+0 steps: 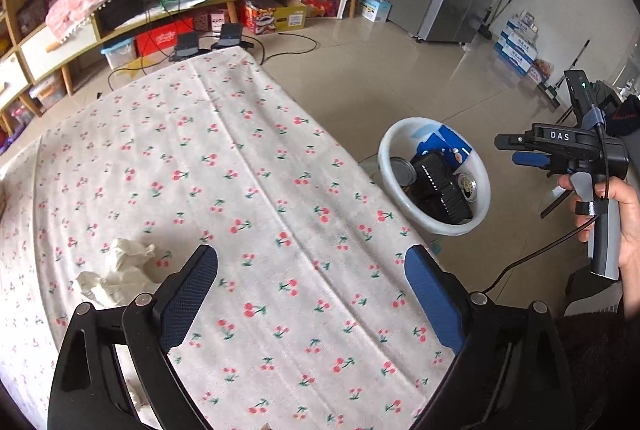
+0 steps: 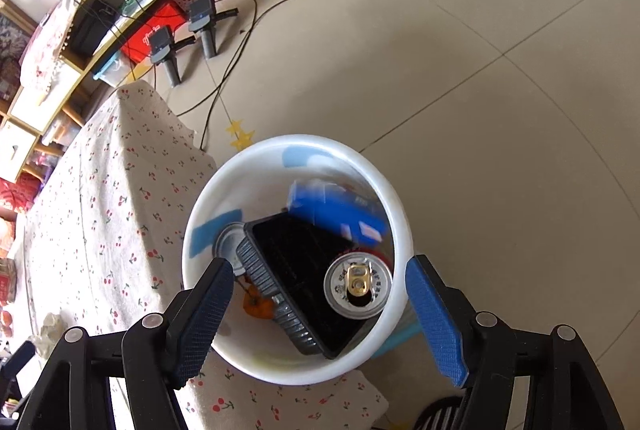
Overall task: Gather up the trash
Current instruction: 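Carry peel and blue box over the bin and release both into it, then grasp the large crumpled tissue with the left tool while the right tool grasps the small tissue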
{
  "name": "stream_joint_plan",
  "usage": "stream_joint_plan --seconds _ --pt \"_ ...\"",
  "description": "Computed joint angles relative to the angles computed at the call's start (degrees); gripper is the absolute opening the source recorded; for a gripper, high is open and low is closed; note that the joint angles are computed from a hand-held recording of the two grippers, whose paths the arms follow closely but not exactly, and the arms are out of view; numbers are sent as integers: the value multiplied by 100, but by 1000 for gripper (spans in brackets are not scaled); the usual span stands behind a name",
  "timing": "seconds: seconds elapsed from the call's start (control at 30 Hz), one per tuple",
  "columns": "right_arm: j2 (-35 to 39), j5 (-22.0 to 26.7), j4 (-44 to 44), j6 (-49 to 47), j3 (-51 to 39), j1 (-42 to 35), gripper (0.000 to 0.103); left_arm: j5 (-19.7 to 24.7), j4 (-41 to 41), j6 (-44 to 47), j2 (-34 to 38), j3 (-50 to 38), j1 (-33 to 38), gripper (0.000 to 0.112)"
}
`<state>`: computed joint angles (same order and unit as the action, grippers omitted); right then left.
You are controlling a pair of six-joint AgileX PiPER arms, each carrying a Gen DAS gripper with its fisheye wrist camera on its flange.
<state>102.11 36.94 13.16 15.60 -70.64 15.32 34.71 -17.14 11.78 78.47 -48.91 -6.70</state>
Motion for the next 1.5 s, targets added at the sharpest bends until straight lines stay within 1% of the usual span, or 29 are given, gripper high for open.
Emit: stream_joint_plan --seconds 0.13,0.27,0.43,0.57,0.63,0.67,0.7,0.73,0.83,0.97,1.07,1.1,1.13,1.2,1.23,1.33,1.43,1.5 --pt "-147 13 -156 193 17 226 76 314 -192 554 -410 168 838 96" --pt "-242 -4 -314 398 -6 535 77 601 -449 1194 -674 267 1762 96" --pt "-221 37 -646 784 -172 1020 79 848 -919 2134 -663 356 2930 98" --pt "-79 108 -881 1060 -391 1456 79 910 -1104 2447 -403 415 3521 98" --pt "34 142 -981 1174 -515 1672 80 882 -1083 2543 -222 416 3629 98" --pt "109 172 -1014 1213 -598 1767 80 817 -1220 2790 -163 462 3661 98" --pt "197 201 -1038 1242 -690 1856 80 704 -1345 3039 -125 528 3641 98" --pt "283 210 -1068 1283 -757 1947 80 551 -1304 3093 -69 564 3533 98" --pt "565 319 -1155 1403 -1036 2127 80 94 -1197 3084 157 630 3172 98" --pt "844 444 -1203 1574 -1362 2245 80 -270 -1075 2869 645 518 2806 96" --pt "972 510 -1225 1664 -1514 2291 80 -334 -855 2502 989 366 2637 82" --pt "994 526 -1238 1697 -1538 2308 80 -368 -714 2309 1074 338 2585 75" --pt "1016 534 -1236 1701 -1557 2315 80 -425 -618 2183 1141 335 2555 72" --pt "1042 543 -1243 1709 -1579 2334 80 -540 -571 2072 1181 347 2567 60" --pt "1045 550 -1255 1719 -1581 2349 80 -521 -668 2139 1169 349 2622 53" --pt "1045 534 -1296 1752 -1555 2409 80 -245 -972 2373 1036 322 2861 46" --pt "1044 536 -1386 1819 -1561 2529 80 155 -1213 2605 662 386 3184 46" --pt "1068 537 -1453 1863 -1603 2667 80 428 -1398 2872 317 495 3520 46"
